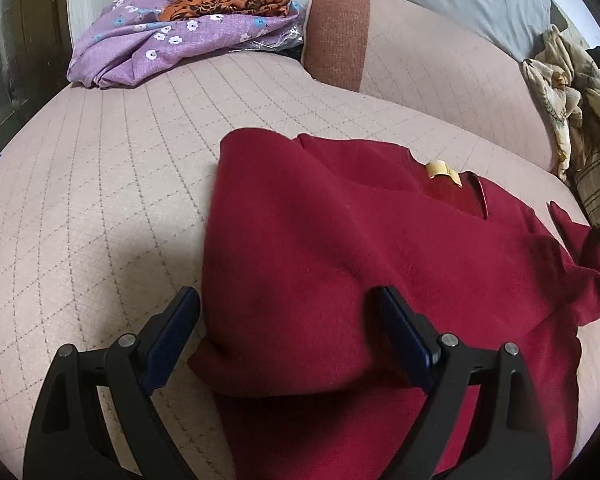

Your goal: Fold small clothes

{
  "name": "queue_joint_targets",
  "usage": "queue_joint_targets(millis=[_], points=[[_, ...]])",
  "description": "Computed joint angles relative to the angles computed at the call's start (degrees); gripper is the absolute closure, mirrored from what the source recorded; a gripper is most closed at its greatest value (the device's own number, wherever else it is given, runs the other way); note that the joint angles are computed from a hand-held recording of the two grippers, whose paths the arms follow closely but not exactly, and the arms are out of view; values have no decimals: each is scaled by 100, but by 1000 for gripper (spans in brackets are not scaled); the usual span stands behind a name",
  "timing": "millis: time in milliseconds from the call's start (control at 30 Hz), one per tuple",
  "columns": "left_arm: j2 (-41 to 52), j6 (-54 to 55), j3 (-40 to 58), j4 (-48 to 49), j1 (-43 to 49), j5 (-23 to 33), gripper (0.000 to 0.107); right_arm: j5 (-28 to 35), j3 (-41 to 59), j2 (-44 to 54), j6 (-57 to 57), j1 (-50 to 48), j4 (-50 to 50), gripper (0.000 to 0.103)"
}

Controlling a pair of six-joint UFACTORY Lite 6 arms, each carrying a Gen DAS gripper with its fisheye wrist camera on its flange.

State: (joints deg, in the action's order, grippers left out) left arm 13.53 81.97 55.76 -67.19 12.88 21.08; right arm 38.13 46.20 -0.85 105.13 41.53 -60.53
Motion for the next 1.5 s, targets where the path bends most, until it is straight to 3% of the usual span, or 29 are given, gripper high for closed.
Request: queue_joint_targets(millis=[33, 100, 300, 367, 400, 433, 500, 600, 700, 767, 900, 967, 1100, 1233, 1267, 1333, 1400, 1500], points=[[21, -50, 29, 29, 30, 51, 16, 528, 96, -191, -347, -89, 177, 26], [95, -213, 98, 138, 35, 76, 16, 1025, 133, -457, -1081, -410, 369, 22], [110, -57, 11, -17, -112, -189, 16, 910, 652, 423, -4223, -2431, 1539, 21], [126, -21, 13, -44, -118, -205, 16, 748, 383, 545, -4218, -2708, 1391, 26], [131, 0, 16, -65, -103, -185, 16, 451, 171, 543, -4219, -2960, 1325, 49], [141, -1, 26, -73, -86, -155, 16, -51, -175, 314, -4392, -3243, 1450, 94], [140, -13, 40, -66, -57, -112, 16, -872, -863, -345, -4809, -3779, 1988, 93], [103, -26, 42, -93, -4, -66, 16, -1358, -1694, -1817, -5482, -4428, 2858, 93], [-18, 72, 14, -307, 137, 61, 16, -1074, -2101, -3616, -6355, -5131, 3950, 93], [-89, 88, 29, -425, 282, 240, 16, -629, -2114, -4561, -6439, -5029, 4067, 93], [-180, 85, 78, -606, 556, 573, 16, 277, -1488, -5149, -5143, -3268, 3304, 93], [-223, 134, 105, -737, 708, 742, 16, 419, -1180, -4886, -4358, -2078, 2668, 92], [-220, 240, 180, -953, 941, 1022, 16, 554, 105, -2960, -2317, 153, 1285, 92], [-83, 258, 312, -1038, 1010, 1213, 16, -630, 1028, -771, -356, 752, -183, 85], [-10, 248, 381, -999, 1011, 1327, 16, -1033, 1285, -171, -230, 820, -228, 82], [15, 310, 394, -1004, 999, 1410, 16, -1840, 1845, 929, -646, 674, 396, 53], [-17, 407, 362, -1032, 976, 1475, 16, -2237, 2260, 1890, -1655, 726, 1526, 55], [-139, 601, 230, -1115, 913, 1565, 16, -1489, 2367, 2041, -1923, 1173, 1702, 53]])
